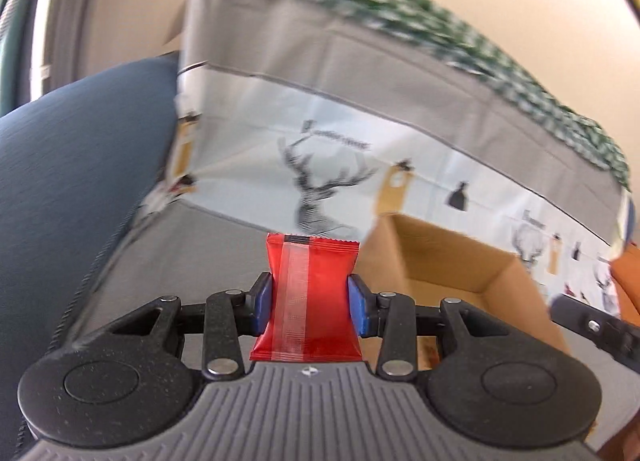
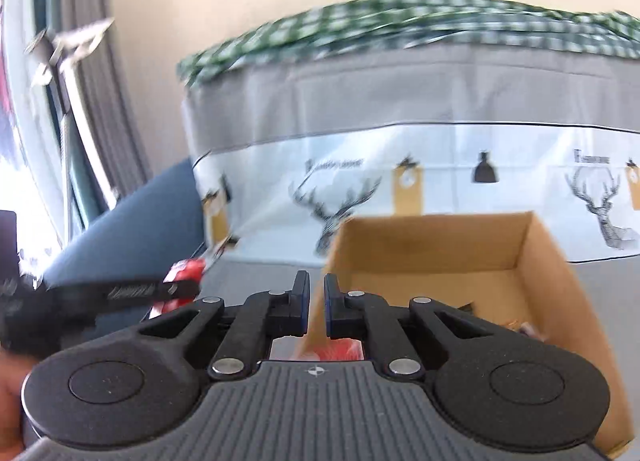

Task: Organize snacks
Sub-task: 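Lift both red packs and carry them above the cardboard box, then open both tools to drop the red packs into the box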

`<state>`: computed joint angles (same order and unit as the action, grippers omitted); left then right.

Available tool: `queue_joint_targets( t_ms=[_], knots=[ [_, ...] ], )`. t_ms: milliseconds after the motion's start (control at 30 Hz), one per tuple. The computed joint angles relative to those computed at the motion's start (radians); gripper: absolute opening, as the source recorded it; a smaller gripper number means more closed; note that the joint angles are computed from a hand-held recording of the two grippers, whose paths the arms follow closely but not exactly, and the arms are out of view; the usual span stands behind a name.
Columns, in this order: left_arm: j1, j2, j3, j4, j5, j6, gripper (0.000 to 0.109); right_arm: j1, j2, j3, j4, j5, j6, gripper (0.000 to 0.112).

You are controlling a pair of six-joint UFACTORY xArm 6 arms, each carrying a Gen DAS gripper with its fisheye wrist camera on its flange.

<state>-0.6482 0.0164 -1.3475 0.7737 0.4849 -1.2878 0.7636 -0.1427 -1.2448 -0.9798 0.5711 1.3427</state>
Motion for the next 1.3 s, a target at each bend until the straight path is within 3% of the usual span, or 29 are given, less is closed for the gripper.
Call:
queue_joint_targets(
  t_ms=[133,433,500,567,600,733,900,1000,1100,1200,1300],
  knots=[
    [-0.01,0.051,-0.05,-0.068,-0.028,0.026,0.043,-0.081,-0.051,0.089,-0.053,-0.071,0.063,0.006],
    [-0.046,0.146,-0.141,-0.321,-0.159,0.253,0.044,-0.111,-0.135,0.21,-0.122,-0.019,0.179,0.011],
    [-0.075,0.176,-0.168,-0.42,-0.196,0.373,0.045,-0.104,-0.148,0.219,-0.136,0.003,0.174,0.038],
    [-0.105,0.203,-0.196,-0.533,-0.217,0.509,0.048,-0.104,-0.163,0.23,-0.157,0.017,0.195,0.055],
    [-0.115,0.21,-0.203,-0.529,-0.226,0.522,0.052,-0.105,-0.17,0.234,-0.166,0.024,0.203,0.061],
    [-0.136,0.217,-0.212,-0.454,-0.244,0.494,0.065,-0.115,-0.204,0.252,-0.175,0.058,0.239,0.07],
    [-0.155,0.162,-0.171,-0.243,-0.212,0.305,0.079,-0.1,-0.265,0.273,-0.135,0.111,0.205,0.1],
    [-0.192,0.115,-0.14,-0.111,-0.146,0.21,0.083,-0.065,-0.326,0.311,-0.12,0.163,0.176,0.102],
    [-0.254,0.078,-0.122,0.047,-0.025,0.092,0.085,-0.022,-0.381,0.355,-0.088,0.232,0.149,0.102],
    [-0.302,0.054,-0.098,0.024,0.059,0.067,0.091,0.023,-0.42,0.397,-0.05,0.298,0.148,0.102],
    [-0.317,0.052,-0.083,-0.129,0.107,0.095,0.092,0.056,-0.442,0.424,-0.015,0.335,0.152,0.102]
  ],
)
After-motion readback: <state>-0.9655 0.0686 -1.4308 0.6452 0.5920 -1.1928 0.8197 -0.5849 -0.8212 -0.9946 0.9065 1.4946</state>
